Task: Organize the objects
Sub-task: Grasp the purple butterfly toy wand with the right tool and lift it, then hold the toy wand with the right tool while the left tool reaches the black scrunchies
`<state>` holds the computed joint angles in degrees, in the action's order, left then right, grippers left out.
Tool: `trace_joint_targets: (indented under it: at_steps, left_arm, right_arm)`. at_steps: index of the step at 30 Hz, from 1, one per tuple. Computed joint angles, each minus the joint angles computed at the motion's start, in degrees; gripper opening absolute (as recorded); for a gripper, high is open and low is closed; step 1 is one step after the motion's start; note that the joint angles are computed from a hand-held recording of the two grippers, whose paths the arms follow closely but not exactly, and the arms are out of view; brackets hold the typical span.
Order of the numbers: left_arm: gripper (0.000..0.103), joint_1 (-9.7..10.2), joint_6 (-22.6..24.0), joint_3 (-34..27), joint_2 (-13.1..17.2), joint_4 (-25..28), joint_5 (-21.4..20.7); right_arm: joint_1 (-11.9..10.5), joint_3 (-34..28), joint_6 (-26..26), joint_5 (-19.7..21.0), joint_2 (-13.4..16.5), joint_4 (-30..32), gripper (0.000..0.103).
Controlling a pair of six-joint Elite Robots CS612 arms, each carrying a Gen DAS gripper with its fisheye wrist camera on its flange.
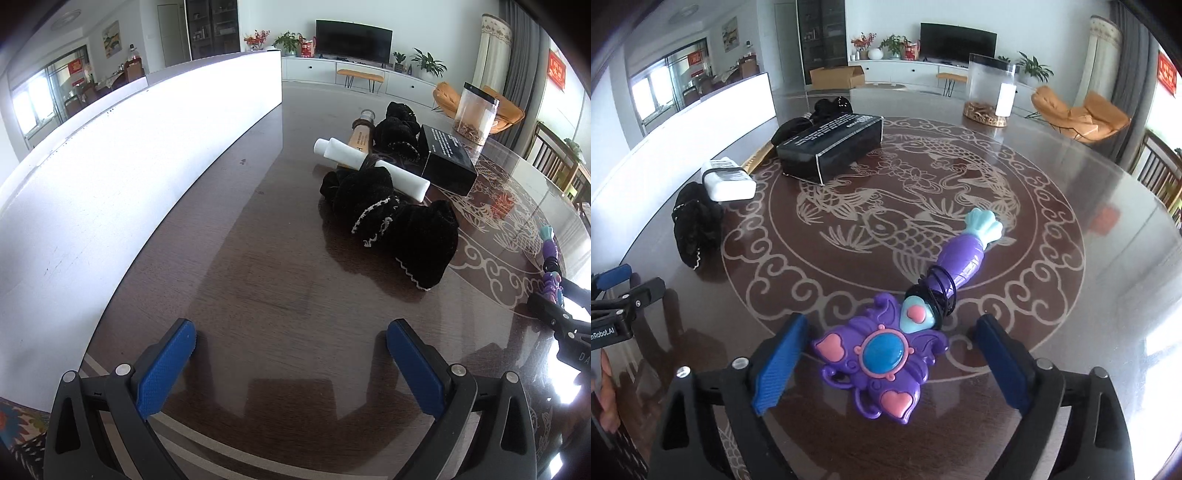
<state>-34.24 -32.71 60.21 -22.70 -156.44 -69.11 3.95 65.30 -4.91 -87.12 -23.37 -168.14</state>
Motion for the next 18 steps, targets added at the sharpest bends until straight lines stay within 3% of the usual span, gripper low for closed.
trace_joint_targets:
  at_steps: [14,15,18]
  left_arm:
    - [0.103,0.13,-0.3,-0.1,-0.2,1.0,-1.3]
    - [0.103,0.33,-0.6,0.2,-0.5,0.4,-3.3]
    - [0.103,0.77,-1.8,3.4,-1.7,-9.4,-8.9]
  right_arm:
    - [0.1,-0.7,-0.2,-0.5,0.4,0.9,0.103]
    - [0.1,-0.8,-0.1,-0.6,0.5,1.0,0.103]
    - [0.2,-0.9,-0.1,-0.7,0.5,1.0,0.103]
